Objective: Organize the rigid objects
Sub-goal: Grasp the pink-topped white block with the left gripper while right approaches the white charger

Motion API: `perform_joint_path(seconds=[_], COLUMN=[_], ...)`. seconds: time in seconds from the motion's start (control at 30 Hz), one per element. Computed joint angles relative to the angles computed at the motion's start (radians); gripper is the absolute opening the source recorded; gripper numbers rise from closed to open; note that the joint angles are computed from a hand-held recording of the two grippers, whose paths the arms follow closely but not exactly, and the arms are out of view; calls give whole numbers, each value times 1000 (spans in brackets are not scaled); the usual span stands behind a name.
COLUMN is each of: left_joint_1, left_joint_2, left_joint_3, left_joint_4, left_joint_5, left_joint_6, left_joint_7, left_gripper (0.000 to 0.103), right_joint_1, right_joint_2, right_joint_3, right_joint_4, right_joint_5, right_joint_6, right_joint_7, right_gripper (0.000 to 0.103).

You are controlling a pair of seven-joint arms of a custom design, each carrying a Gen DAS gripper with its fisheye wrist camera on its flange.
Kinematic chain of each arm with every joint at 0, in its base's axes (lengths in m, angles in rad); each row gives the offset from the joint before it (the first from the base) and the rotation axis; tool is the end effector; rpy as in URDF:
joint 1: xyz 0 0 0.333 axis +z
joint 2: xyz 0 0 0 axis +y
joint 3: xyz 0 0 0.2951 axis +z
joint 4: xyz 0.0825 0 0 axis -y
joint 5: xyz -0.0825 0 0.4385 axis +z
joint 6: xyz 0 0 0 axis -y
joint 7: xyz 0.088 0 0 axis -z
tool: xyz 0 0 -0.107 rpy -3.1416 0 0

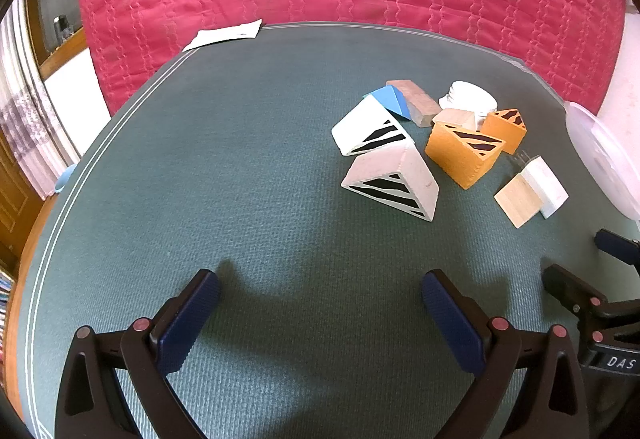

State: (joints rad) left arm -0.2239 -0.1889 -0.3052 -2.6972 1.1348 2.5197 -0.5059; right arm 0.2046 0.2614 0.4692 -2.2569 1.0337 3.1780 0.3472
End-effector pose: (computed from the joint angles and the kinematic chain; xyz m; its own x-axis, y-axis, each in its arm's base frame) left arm 0.3762 -0.2197 0.2206 0.5572 -0.8304 -0.0056 -0.6431 -0.4272 -0.6355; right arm 0.5002 0.3016 0.2392 0.7099 -0.7039 0.0257 -0.5396 -0.5669 -0.6224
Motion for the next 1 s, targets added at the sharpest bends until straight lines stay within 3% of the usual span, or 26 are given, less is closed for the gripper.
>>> perform_joint_path(seconds=[0.4,0.6,0.77,1.0], left_joint_1=[16,34,42,39], left_joint_2=[10,5,16,118], left_joint_3=[18,24,18,46], left_joint_4=[25,43,87,185], left_joint_5=[-51,-67,-60,-79], left_joint_6=[5,29,-16,-75], left_joint_7=[47,8,-5,26], left_gripper=[103,102,102,102], right_joint_1=[0,-35,-18,50], right_joint_2=[-8,-14,-24,-33], right_joint_3=[-2,32,3,-72], right_joint_4=[-1,13,28,36], right_joint_5=[2,156,273,342], right_joint_6=[-10,-38,-86,-121], right_joint_7=[1,-138,-232,-280], right_gripper=[103,103,103,103])
